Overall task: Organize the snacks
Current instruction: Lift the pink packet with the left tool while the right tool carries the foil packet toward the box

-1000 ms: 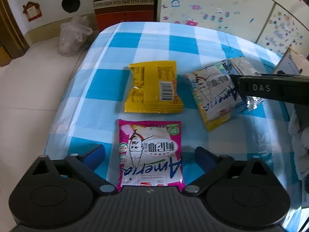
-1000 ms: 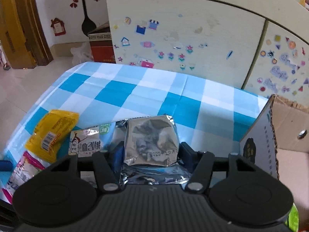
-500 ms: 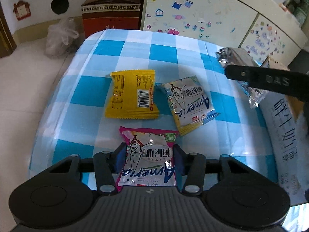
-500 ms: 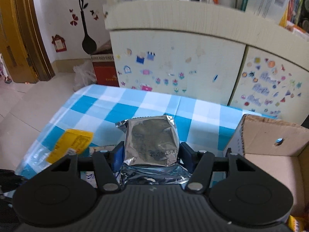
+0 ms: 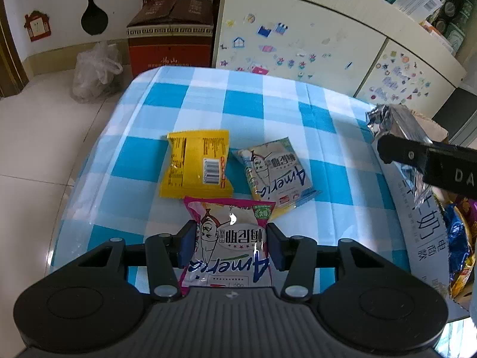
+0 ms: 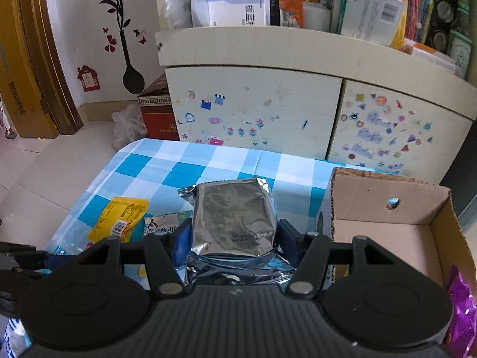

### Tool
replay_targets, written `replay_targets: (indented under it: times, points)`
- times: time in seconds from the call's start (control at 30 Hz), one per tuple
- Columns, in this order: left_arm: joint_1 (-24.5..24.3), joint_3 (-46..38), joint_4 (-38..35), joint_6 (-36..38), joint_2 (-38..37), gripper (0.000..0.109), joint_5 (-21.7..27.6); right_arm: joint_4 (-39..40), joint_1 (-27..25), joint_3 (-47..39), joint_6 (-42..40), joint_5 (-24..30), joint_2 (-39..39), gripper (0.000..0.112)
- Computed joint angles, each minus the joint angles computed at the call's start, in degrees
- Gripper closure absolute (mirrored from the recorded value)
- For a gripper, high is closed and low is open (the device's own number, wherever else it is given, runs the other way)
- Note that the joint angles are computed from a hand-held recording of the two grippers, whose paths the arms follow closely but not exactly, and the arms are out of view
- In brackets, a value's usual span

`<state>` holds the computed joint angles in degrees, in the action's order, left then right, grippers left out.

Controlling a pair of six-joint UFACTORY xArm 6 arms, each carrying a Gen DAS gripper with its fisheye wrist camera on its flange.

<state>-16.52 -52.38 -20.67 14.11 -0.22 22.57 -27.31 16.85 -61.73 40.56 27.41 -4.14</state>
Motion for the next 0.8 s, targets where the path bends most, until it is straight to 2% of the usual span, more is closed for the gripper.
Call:
replay_targets:
  times: [0.8]
  points:
    - [-3.8,1.3,0.1,-0.5,-5.7,0.054,-1.5,-3.6,0.3,7.8,4.1,1.0,-14.7,0.052]
